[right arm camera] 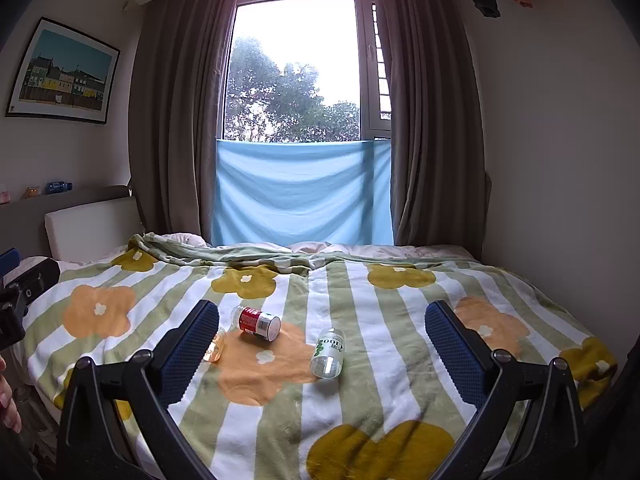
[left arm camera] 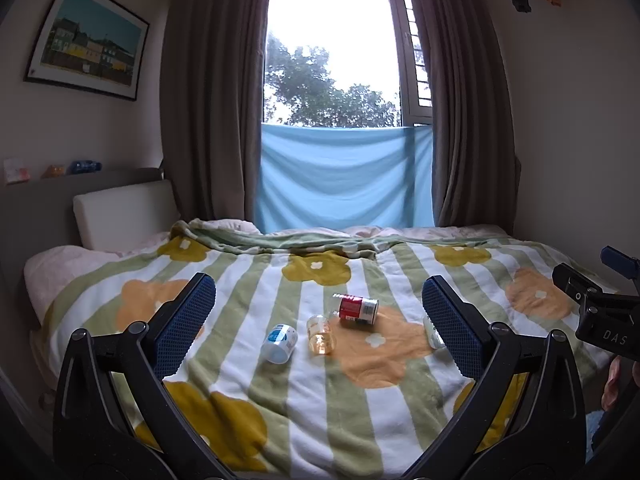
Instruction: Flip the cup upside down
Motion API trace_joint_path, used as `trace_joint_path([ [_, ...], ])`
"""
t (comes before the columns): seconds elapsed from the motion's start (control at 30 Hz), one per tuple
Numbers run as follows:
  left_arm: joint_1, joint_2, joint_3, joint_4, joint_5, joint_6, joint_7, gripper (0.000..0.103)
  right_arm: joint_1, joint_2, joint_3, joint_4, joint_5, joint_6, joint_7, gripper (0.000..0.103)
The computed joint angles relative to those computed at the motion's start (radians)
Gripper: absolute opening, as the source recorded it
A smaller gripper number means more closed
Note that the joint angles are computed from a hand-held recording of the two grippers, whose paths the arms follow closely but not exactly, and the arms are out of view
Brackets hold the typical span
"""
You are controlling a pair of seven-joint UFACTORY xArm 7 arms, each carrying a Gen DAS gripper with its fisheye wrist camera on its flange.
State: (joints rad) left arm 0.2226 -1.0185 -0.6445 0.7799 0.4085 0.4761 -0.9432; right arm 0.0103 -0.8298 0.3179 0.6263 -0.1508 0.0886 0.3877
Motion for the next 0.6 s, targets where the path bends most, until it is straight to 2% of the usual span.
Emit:
trace_joint_path([
  [0.17, -0.012, -0.005, 0.013, -0.012, -0.001, -0.004, 0.003, 0.103, -0.002, 0.002, 0.004, -0.004, -0.002, -0.005, 0.004, 0.103],
  [0.23, 0.008, -0.005, -0.008, -0.013, 0.001, -0.016, -0.018, 0.103, -0.002, 0.002, 0.004, -0.006, -0.003, -0.006, 0.004, 0.103],
  [0.53, 0.008, -0.015, -0.025, -0.037, -0.001, -0.021, -0.042, 0.103, 0.002, 0.003, 0.002, 0.001, -0.004, 0.002, 0.001, 0.103],
  [0.6, 0.007, 0.003, -0.007, -0.014, 0.0, -0.015, -0.026, 0.103, 0.0, 0.003, 0.003, -0.002, -0.005, -0.001, 0.003, 0.103],
])
